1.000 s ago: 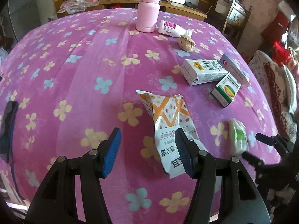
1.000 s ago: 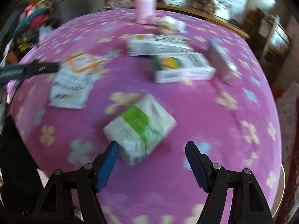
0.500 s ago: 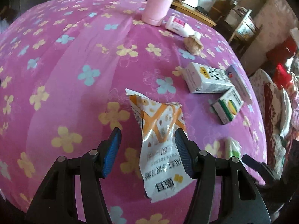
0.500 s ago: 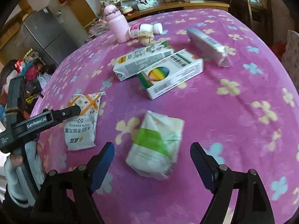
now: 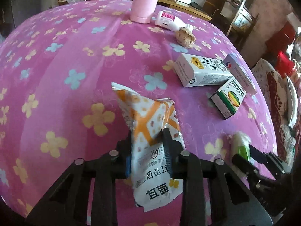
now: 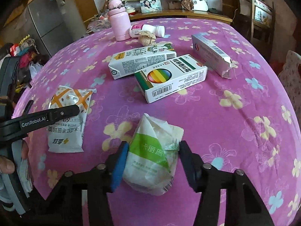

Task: Collect trash
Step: 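Grasp the orange-patterned snack bag with left gripper while right grasps white-green wrapper, then carry both wrappers over the white bucket and open both grippers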

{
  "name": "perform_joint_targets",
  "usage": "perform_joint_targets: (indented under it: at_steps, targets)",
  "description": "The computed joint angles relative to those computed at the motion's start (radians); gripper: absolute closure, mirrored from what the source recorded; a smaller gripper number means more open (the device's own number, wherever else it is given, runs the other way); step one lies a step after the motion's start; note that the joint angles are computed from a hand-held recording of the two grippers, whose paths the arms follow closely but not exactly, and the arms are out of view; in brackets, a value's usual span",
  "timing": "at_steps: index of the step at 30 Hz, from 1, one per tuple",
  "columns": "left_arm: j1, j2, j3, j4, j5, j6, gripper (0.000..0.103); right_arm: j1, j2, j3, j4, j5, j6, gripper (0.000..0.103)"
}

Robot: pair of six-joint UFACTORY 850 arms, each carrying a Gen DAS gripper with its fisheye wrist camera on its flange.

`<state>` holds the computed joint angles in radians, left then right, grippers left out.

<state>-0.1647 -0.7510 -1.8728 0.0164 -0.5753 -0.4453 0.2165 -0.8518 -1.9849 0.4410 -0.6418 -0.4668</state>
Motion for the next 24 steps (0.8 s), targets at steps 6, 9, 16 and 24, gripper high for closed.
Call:
perform_joint_targets:
  at_steps: [6,9,16,24]
  targets:
    - [-0.011,0.045,0.038,-0.010,0.047,0.023,0.083,-0.018,0.044,0.052,0.051,0.026,-0.070,0.065]
    - [-0.023,0.059,0.037,-0.001,0.064,0.033,0.083,-0.026,0.069,0.077,0.063,0.045,-0.101,0.065]
    - [-0.054,0.039,-0.033,-0.023,0.047,0.071,0.083,-0.057,0.118,0.113,0.103,0.063,-0.152,0.065]
    - [-0.113,-0.043,-0.185,-0.068,-0.015,0.143,0.083,-0.114,0.167,0.159,0.114,0.095,-0.168,0.065]
